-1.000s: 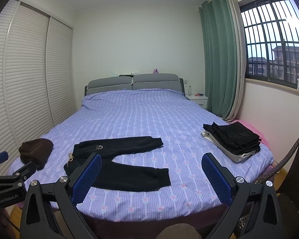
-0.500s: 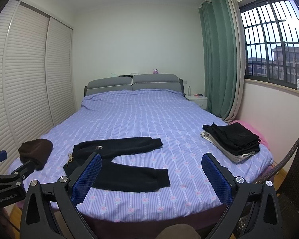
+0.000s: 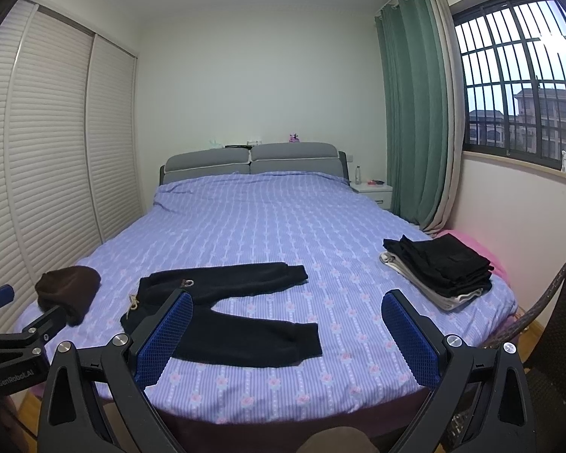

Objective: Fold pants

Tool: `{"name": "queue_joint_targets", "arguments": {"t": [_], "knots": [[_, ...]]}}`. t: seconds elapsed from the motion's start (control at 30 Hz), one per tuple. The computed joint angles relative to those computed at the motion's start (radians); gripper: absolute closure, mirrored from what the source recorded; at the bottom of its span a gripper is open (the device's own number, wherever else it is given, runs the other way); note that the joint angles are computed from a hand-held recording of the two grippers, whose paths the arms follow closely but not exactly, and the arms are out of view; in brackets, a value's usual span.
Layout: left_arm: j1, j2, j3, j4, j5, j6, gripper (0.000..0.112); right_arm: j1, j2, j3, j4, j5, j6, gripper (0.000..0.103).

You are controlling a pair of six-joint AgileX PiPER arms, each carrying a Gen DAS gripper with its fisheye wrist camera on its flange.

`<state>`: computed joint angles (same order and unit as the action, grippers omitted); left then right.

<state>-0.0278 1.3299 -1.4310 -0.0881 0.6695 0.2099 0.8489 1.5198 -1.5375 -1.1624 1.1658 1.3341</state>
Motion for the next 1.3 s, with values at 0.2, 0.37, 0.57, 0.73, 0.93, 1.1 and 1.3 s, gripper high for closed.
{"name": "queue_joint_targets", "arguments": {"t": [0.2,0.37,0.57,0.73,0.93,1.1,1.3], "knots": [[0.001,0.005,-0.008,-0.003,0.004,0.010,0.009,-0.002,0.003,-0.006,0.002,-0.001,-0.003,0.001],[0.000,0.007,-0.012,-0.001,0.006,0.008,0.009,-0.005,0.006,-0.013,0.006,-0.001,-0.008,0.001],[-0.007,0.017,-0.019,0.014,0.011,-0.007,0.009,-0.008,0.006,-0.011,0.005,-0.004,-0.009,0.001],[-0.006,0.031,-0.030,0.014,0.013,-0.007,0.009,-0.014,0.010,-0.010,0.011,-0.011,-0.010,0.001],[-0.009,0.059,-0.052,0.020,0.019,-0.010,0.009,-0.035,0.016,-0.012,0.025,-0.030,-0.019,0.001],[-0.014,0.094,-0.080,0.025,0.024,-0.016,0.009,-0.055,0.036,-0.032,0.038,-0.049,-0.038,0.001],[-0.020,0.182,-0.168,0.050,0.051,-0.035,0.009,-0.103,0.084,-0.084,0.071,-0.088,-0.090,0.001]]}}
